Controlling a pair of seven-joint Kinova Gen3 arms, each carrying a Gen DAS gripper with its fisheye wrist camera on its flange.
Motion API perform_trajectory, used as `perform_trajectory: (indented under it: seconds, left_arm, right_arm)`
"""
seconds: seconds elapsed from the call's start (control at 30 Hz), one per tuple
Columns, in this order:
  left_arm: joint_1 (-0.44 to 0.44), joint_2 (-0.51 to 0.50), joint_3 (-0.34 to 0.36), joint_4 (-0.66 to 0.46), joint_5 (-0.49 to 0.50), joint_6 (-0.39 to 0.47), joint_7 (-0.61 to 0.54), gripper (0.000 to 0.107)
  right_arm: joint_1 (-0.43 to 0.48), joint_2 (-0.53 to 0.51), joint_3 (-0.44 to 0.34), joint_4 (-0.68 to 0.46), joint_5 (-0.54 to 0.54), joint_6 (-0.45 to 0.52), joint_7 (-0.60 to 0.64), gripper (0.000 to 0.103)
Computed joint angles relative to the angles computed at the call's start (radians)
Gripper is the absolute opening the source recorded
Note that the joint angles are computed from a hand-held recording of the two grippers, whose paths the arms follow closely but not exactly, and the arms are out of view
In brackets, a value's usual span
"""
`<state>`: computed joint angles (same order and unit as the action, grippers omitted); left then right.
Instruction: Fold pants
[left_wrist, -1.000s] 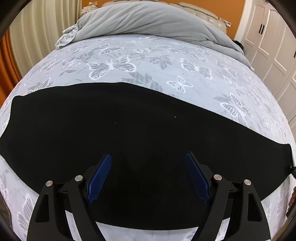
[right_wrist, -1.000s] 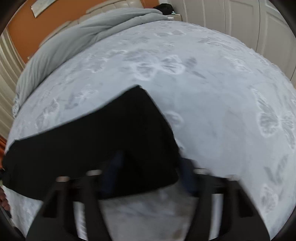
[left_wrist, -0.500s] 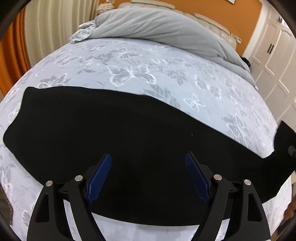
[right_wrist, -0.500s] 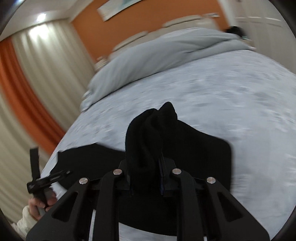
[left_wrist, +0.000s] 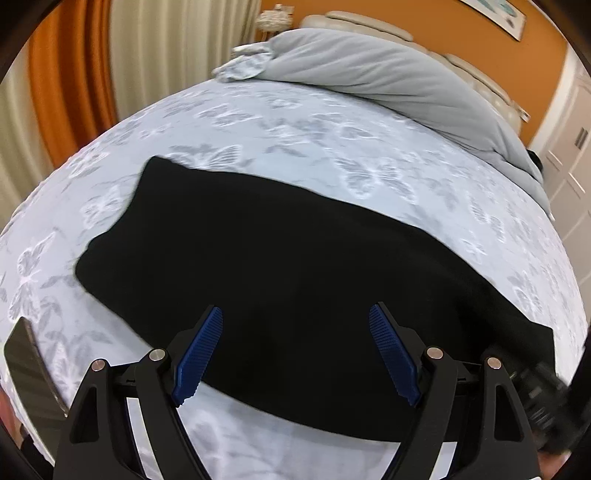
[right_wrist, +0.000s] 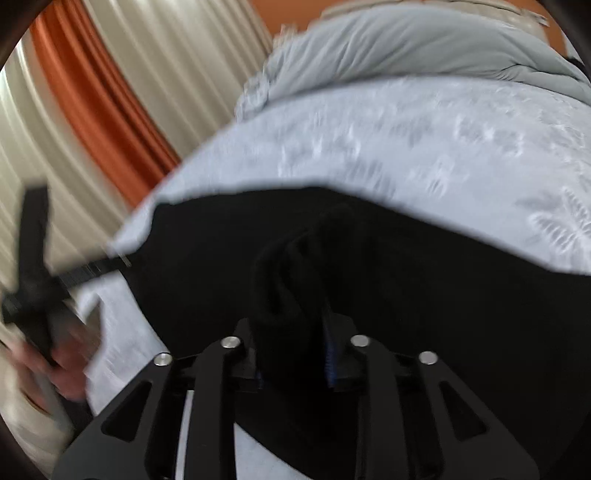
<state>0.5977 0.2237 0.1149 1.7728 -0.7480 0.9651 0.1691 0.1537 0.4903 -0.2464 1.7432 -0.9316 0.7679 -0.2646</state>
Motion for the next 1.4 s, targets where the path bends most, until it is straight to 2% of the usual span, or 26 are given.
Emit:
perform_trajectory:
  seconds: [0.13,0.2,0.23,0.27,0.3,0.43,0.5,0.57,0.7,0.77,0.8,0.83,0.87,0.9,0.93,0.97,1.03,1.13,1.23,1.33,1.4]
  left_arm:
    - [-0.042,-0.060,-0.004,0.076,0.005,-0.019,0.040,0.079]
    - [-0.100,-0.100,0.030,0.123,-0.008,-0.046,0.099,0.079]
    - [-0.107,-0.123,0.019,0.148,-0.011,-0.062,0.140,0.079]
    - [-0.106,-0.156,-0.010,0.179,-0.005,-0.082,0.180,0.079]
    - [-0.113,-0.178,-0.020,0.203,-0.008,-0.095,0.221,0.079]
    - [-0.197,-0.248,-0.006,0.279,0.022,-0.120,0.332,0.080]
    - [-0.237,-0.260,-0.001,0.305,0.052,-0.146,0.341,0.080]
    - [-0.283,-0.268,-0.009,0.339,0.103,-0.207,0.318,0.080]
    - [-0.355,-0.261,-0.026,0.402,0.199,-0.347,0.292,0.080]
    - [-0.387,-0.253,0.010,0.398,0.182,-0.347,0.307,0.083]
    - [-0.389,-0.249,0.020,0.390,0.179,-0.336,0.310,0.083]
    - [-0.389,-0.241,0.028,0.381,0.168,-0.325,0.321,0.083]
    - [-0.386,-0.233,0.034,0.372,0.162,-0.316,0.327,0.083]
    - [-0.382,-0.223,0.035,0.360,0.165,-0.305,0.322,0.084]
    - [-0.375,-0.210,0.037,0.344,0.162,-0.283,0.320,0.084]
    - [-0.369,-0.201,0.033,0.333,0.158,-0.272,0.314,0.084]
    - [-0.355,-0.192,0.026,0.320,0.153,-0.266,0.307,0.083]
    - [-0.345,-0.191,0.015,0.324,0.154,-0.298,0.290,0.084]
    - [-0.334,-0.185,0.012,0.320,0.154,-0.323,0.282,0.084]
    - [-0.335,-0.167,0.010,0.307,0.181,-0.356,0.235,0.084]
    - [-0.312,-0.146,0.006,0.284,0.171,-0.337,0.233,0.085]
  right_arm:
    - [0.016,-0.088,0.015,0.033,-0.012,-0.013,0.047,0.047]
    - [0.097,-0.134,0.013,0.051,-0.083,-0.012,0.088,0.067]
    - [0.124,-0.146,0.022,0.050,-0.105,-0.006,0.085,0.072]
    - [0.149,-0.162,0.050,0.051,-0.118,-0.001,0.065,0.082]
    - [0.159,-0.168,0.096,0.045,-0.118,-0.013,0.029,0.088]
    - [0.109,-0.095,0.281,-0.028,-0.043,-0.006,-0.133,0.088]
    - [0.094,-0.045,0.331,-0.078,0.013,0.042,-0.215,0.088]
    - [0.117,-0.012,0.307,-0.112,0.068,0.070,-0.269,0.088]
    - [0.226,0.067,0.137,-0.164,0.175,0.127,-0.368,0.088]
    - [0.251,0.081,0.093,-0.155,0.174,0.126,-0.366,0.088]
    - [0.239,0.072,0.096,-0.131,0.156,0.101,-0.341,0.088]
    - [0.211,0.048,0.118,-0.092,0.133,0.060,-0.302,0.086]
    - [0.199,0.034,0.121,-0.069,0.118,0.033,-0.266,0.068]
    - [0.206,0.026,0.108,-0.053,0.093,0.023,-0.236,0.045]
    - [0.232,0.024,0.080,-0.049,0.080,0.028,-0.222,0.034]
    - [0.243,0.013,0.071,-0.046,0.074,0.033,-0.210,0.030]
    - [0.265,-0.029,0.064,-0.031,0.045,0.036,-0.152,0.027]
    - [0.303,-0.043,0.095,-0.065,0.016,0.106,-0.123,0.020]
    - [0.371,0.018,0.102,-0.156,0.039,0.211,-0.191,0.019]
    - [0.340,0.010,0.199,-0.164,0.048,0.196,-0.192,0.019]
    - [0.368,0.046,0.197,-0.196,0.066,0.215,-0.248,0.020]
